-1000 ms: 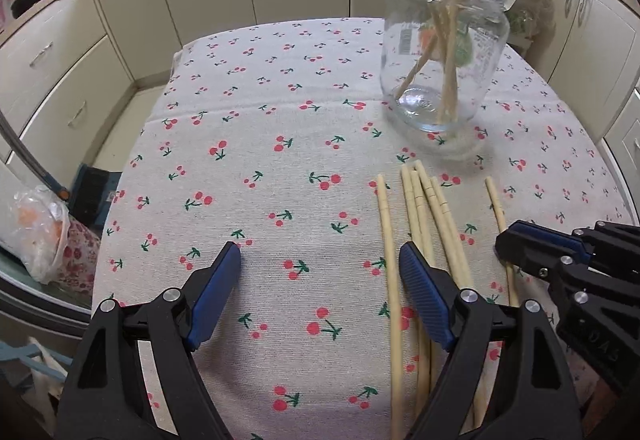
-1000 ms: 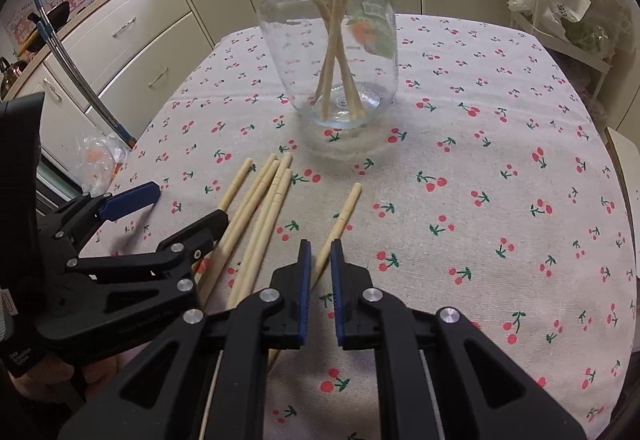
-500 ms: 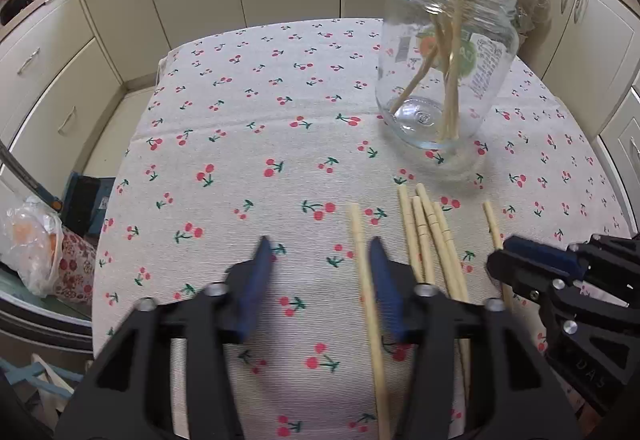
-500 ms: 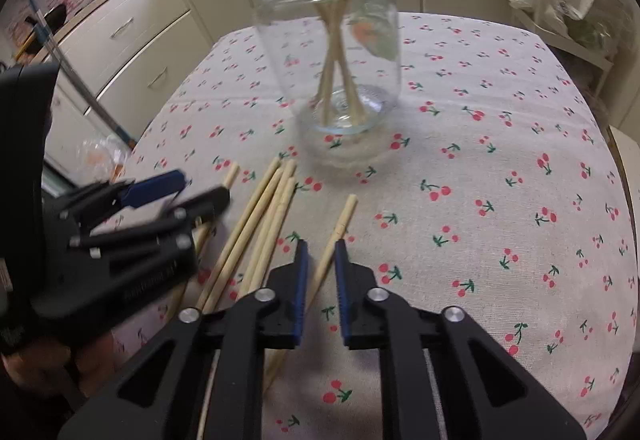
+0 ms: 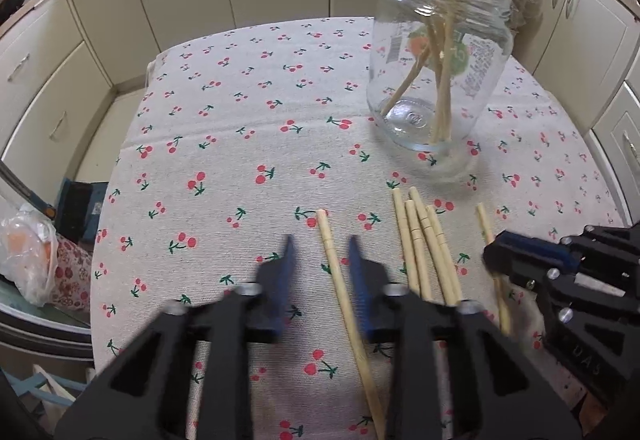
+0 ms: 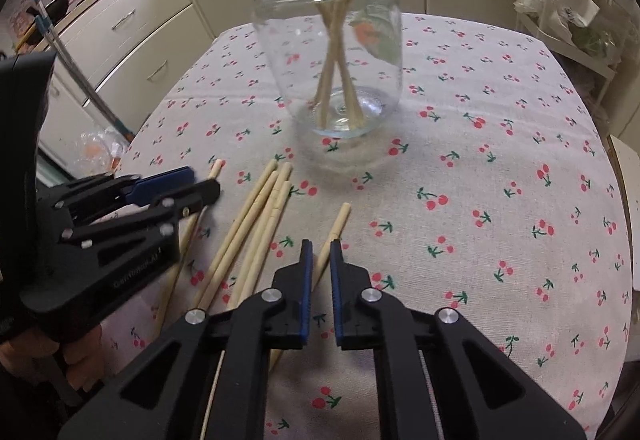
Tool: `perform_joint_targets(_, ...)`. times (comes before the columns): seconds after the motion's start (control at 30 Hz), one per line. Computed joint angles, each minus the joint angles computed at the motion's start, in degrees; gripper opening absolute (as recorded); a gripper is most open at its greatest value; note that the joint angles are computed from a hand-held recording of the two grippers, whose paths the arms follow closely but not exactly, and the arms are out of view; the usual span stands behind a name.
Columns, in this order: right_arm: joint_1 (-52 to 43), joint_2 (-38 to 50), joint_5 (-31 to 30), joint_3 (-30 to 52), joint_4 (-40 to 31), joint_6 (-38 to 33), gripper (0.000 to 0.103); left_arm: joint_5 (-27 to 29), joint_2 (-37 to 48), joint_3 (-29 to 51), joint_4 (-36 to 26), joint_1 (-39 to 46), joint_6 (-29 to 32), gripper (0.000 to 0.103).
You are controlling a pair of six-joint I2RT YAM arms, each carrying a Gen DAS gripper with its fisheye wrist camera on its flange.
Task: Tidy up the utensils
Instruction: 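Grasp a wooden stick with the left tool while the right tool grasps another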
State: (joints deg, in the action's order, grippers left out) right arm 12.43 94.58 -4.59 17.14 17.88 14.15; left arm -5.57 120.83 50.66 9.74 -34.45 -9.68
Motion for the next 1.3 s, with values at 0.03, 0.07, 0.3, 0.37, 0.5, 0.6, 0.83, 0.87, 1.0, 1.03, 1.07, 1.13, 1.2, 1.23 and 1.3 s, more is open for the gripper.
perform_joint_targets(0.03,0.14,-0.49,0.29,0.01,-0.53,-0.38,0.01,1.64,-0.25,0.16,-0.59,0.52,0.01,0.013)
perform_joint_targets(0.07,-0.33,-1.34,0.14,-0.17,-1.23,-0.84,0.01,3.08,-0.47,0.25,-1.09,1.12,0.17,0.012)
perform_joint_targets(0.3,-2.66,0.14,-0.47,1.33,-2.54,-0.01,0.019,5.03,-0.24,1.47,-3.03,2.24,0.78,0.014)
perform_joint_targets(0.37,-1.16,0.37,1.18,1.31,-1.99,0.67,0.019,4.48,-0.12,1.47,-2.76,1.85,0.47,0.014)
perform_joint_targets(0.5,0.36,0.52,2.48,0.92,-1.05,0.4,0.008,4.17,0.39,1.94,-2.41,1.48,1.25,0.006)
perform_joint_targets(0.6,0.15,-0.23,1.76,0.63,-1.85,0.18,0.007,7.06,-0.44,1.5,-2.97,2.32,0.29,0.005)
perform_joint_targets(0.83,-1.04,-0.58,0.51,1.98,-5.43,-1.08,0.007,4.07,-0.15,2.26,-4.74,1.02,3.27,0.006)
perform_joint_targets(0.87,-0.3,-0.39,1.41,2.27,-5.64,-1.3,0.007,2.89,-0.07,2.73,-5.46,0.37,3.79,0.006)
perform_joint_targets(1.0,0.57,-0.46,2.58,2.14,-5.37,-1.77,0.007,3.58,-0.49,3.65,-7.06,0.34,3.24,0.005)
perform_joint_targets(1.03,-0.32,-0.51,1.69,1.76,-4.79,-1.69,0.006,3.9,-1.28,3.0,-6.25,0.55,2.37,0.005)
perform_joint_targets(1.07,-1.44,-0.54,0.35,1.2,-3.92,-1.32,0.006,3.82,-2.05,2.31,-5.21,0.77,1.96,0.005)
perform_joint_targets(1.13,-4.52,-0.57,-3.49,-0.46,-1.28,0.01,0.006,5.73,-5.52,-0.45,-1.64,2.03,0.32,0.005)
perform_joint_targets(1.2,-7.36,-0.22,-6.97,-2.09,1.65,1.68,0.006,8.29,-10.97,-4.86,4.89,3.71,-1.75,0.005)
perform_joint_targets(1.23,-8.67,0.02,-8.46,-2.87,3.15,2.54,0.006,9.33,-14.17,-7.16,8.88,4.48,-2.85,0.005)
perform_joint_targets(1.3,-10.9,0.73,-10.94,-4.37,6.31,4.03,0.006,10.94,-17.88,-9.53,13.94,5.51,-4.93,0.005)
